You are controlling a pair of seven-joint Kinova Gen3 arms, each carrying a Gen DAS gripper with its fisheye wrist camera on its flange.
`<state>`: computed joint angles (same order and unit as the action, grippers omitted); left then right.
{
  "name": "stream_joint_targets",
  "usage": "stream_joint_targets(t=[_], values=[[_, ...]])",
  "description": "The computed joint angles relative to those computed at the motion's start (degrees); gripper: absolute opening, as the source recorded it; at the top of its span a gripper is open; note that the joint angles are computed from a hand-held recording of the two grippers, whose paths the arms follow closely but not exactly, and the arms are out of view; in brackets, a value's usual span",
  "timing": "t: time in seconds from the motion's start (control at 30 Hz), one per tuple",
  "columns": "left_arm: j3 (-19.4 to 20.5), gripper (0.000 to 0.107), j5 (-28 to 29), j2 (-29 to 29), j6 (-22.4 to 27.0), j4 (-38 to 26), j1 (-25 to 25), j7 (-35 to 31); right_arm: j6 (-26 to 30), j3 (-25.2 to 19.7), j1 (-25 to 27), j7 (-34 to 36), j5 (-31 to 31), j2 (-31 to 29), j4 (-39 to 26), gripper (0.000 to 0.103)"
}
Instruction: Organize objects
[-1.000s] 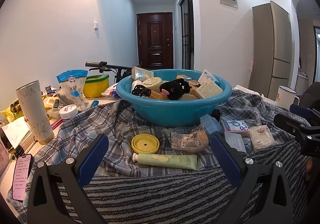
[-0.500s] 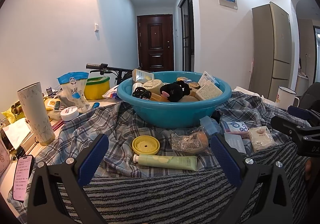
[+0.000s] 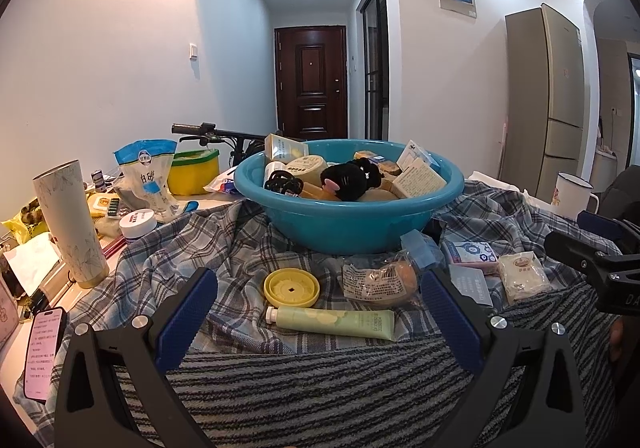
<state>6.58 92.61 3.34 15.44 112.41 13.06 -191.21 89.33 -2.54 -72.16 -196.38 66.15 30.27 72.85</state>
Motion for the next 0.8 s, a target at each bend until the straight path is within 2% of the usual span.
stream_joint_targets(t=[0.17, 0.47, 0.63, 0.8], values=[[0.0, 0.103, -0.3, 0.06, -0.23, -0.07, 0.14, 0.18, 0.03, 0.01, -0.01, 0.0, -0.04, 0.07, -0.08, 0.103], [0.93, 0.103, -6.22, 0.66, -1.17, -1.06, -0.24, 5.83, 0.57, 0.2, -0.43, 0.05, 0.66, 0.27, -0.2, 0.103], [1.79, 0.103, -11.85, 1.01, -1.65, -1.8, -0.72, 11.41, 0.63, 0.17, -0.44, 0.09, 0.67, 0.29, -0.26, 0.103], [2.7, 0.103, -12.39, 1.08, -1.87, -1.87, -1.51, 11.79, 0.81, 0.2, -0.6, -0.01, 0.83, 0.26, -0.15, 0.103]])
